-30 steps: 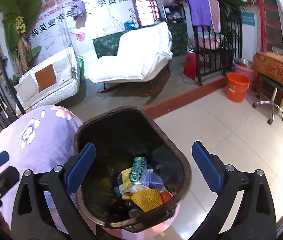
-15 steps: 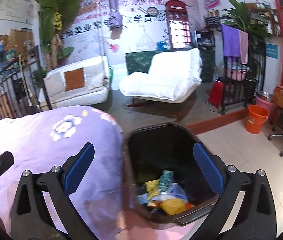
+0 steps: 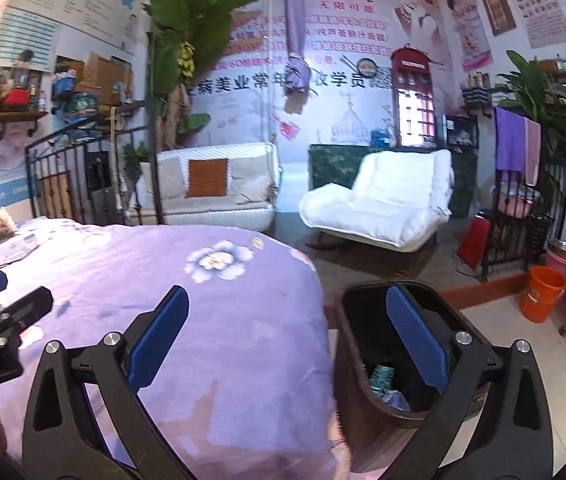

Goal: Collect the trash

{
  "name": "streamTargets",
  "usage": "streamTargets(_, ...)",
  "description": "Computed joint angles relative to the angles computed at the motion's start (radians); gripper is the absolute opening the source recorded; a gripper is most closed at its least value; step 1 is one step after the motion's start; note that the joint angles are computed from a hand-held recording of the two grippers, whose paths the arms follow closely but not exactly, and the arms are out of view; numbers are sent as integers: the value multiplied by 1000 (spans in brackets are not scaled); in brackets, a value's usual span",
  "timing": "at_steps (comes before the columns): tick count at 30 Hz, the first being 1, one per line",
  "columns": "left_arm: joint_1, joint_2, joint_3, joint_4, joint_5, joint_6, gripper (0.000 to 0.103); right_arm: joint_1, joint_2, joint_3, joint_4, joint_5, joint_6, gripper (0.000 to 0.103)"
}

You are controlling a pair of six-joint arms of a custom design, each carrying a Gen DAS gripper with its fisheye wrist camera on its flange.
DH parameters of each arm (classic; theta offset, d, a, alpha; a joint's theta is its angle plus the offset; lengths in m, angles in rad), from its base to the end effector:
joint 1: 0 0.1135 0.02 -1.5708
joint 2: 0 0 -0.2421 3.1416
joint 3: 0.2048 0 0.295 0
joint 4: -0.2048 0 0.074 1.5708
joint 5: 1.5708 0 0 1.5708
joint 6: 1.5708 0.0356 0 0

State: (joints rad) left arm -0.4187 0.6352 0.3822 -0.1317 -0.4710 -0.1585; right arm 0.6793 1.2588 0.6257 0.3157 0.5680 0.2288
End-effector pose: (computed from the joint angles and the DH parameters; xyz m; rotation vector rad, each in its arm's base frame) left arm 0.2055 -0.0738 0.2033 -0.0578 1.9116 0.0721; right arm 0.2554 0.1816 0.1889 -0.0312 1.8379 0.0994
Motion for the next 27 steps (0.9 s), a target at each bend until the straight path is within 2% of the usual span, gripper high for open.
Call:
streamTargets(8,-24,-124,-47,-58,-112,-12,98,114,-31,-22,-28,48,3,98)
streamTargets(14,-12,-213,-76,-117,-100,-53,98,192,-63,-51,-17,91,-7,98)
streamTargets(27,-14,-244,-92,-133,-111,-49,98,209,-78,-66,-26,103,-5,98)
